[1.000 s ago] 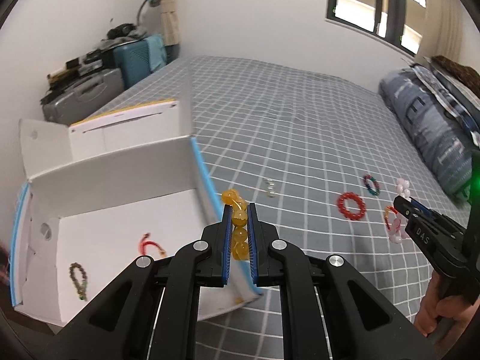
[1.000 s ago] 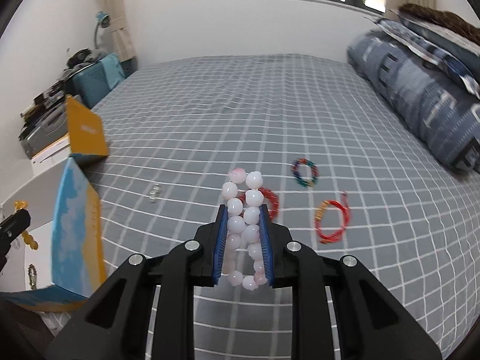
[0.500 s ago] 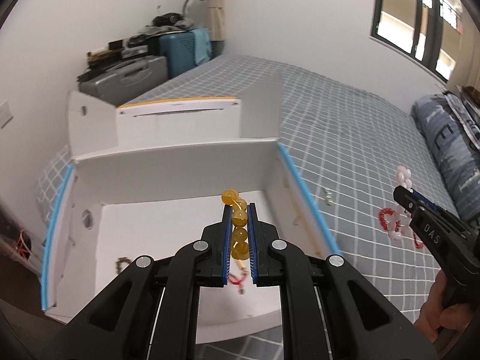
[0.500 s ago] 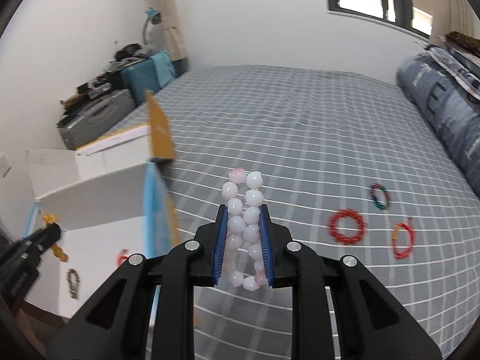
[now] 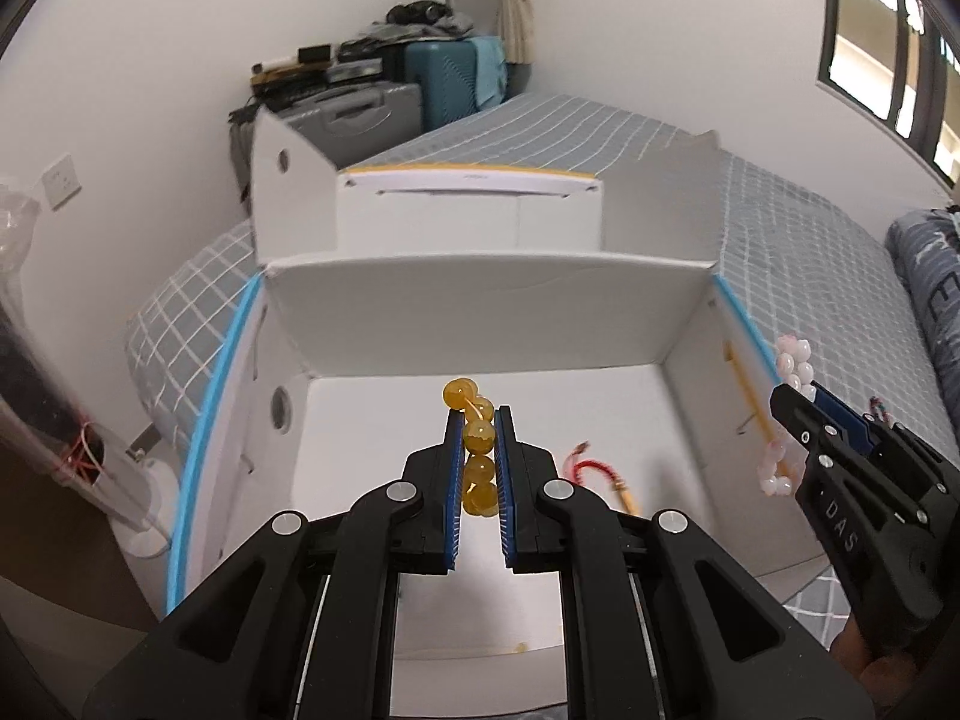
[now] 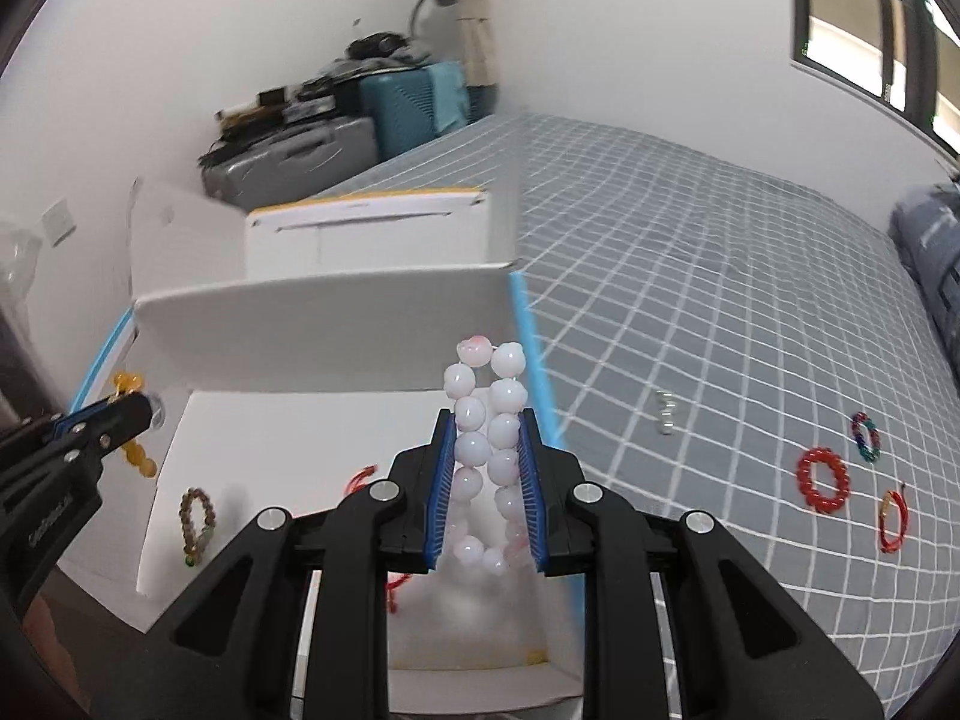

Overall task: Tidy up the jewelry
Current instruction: 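Open both tools to drop the bracelets into the box, then withdraw both tools from the box back toward the bed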

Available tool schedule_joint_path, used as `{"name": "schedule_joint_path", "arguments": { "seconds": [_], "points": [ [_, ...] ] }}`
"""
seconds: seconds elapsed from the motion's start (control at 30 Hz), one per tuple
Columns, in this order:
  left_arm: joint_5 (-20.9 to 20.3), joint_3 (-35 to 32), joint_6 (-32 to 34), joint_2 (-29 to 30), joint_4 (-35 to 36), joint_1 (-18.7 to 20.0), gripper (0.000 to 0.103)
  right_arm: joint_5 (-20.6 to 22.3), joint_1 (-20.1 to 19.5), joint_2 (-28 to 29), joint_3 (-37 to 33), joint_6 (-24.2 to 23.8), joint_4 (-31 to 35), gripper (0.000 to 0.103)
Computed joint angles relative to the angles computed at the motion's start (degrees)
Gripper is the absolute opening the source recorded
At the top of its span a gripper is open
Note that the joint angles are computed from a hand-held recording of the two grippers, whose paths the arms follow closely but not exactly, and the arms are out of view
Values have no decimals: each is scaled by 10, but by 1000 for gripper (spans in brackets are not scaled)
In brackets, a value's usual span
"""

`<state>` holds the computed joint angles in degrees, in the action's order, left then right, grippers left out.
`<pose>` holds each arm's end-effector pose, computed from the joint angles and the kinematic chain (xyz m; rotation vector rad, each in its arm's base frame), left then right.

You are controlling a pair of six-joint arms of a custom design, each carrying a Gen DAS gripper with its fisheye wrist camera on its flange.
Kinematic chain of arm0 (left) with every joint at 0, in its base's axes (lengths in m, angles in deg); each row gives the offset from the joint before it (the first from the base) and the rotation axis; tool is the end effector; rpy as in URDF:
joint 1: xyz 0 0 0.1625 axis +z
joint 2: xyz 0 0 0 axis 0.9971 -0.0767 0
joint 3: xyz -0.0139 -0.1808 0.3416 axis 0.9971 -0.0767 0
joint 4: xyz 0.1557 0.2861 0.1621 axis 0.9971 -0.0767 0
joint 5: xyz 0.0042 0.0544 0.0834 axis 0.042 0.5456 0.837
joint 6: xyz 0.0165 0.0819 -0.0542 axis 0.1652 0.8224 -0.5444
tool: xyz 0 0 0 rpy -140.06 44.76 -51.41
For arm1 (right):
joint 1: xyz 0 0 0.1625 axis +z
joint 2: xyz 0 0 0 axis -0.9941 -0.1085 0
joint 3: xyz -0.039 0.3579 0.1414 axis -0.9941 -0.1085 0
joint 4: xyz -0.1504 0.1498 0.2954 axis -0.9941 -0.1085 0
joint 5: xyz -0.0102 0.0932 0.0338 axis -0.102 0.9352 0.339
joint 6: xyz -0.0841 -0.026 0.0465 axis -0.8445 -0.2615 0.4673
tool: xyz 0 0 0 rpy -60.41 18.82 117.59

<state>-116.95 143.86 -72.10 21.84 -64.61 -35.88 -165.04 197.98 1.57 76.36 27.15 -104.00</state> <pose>-0.3103 -0.7019 0.3160 0.3297 2.2200 -0.9209 0.3879 -0.7103 0.2170 0.4503 -2.2041 0.9796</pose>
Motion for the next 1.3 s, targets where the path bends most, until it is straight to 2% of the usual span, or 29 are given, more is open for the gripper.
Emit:
{"name": "schedule_joint_path", "arguments": {
  "seconds": [0.27,0.43,0.63,0.87,0.97,1.0,1.03,1.13,1.2,1.23,1.3],
  "points": [
    [10,5,-47,-10,64,16,9,18,-4,29,-46,45,93,20],
    [-4,-36,-98,5,163,32,9,10,-8,55,-101,76,180,20],
    [-13,-64,-121,17,212,39,10,13,-12,80,-172,114,283,20],
    [-16,-63,-114,19,207,38,12,6,-11,82,-178,111,290,22],
    [-18,-69,-120,20,216,38,25,5,-10,84,-180,108,288,22],
    [-19,-67,-122,18,214,38,34,7,-10,82,-175,107,284,25],
    [-18,-66,-124,16,212,38,36,8,-10,80,-171,106,281,29],
    [-10,-60,-126,12,203,37,52,9,-7,71,-153,97,259,41],
    [6,-48,-123,8,187,33,66,5,-4,65,-140,90,238,56],
    [11,-47,-124,8,185,33,68,2,-3,64,-137,86,232,58],
    [16,-43,-126,7,182,32,74,-4,0,62,-130,76,219,68]
  ]
}}
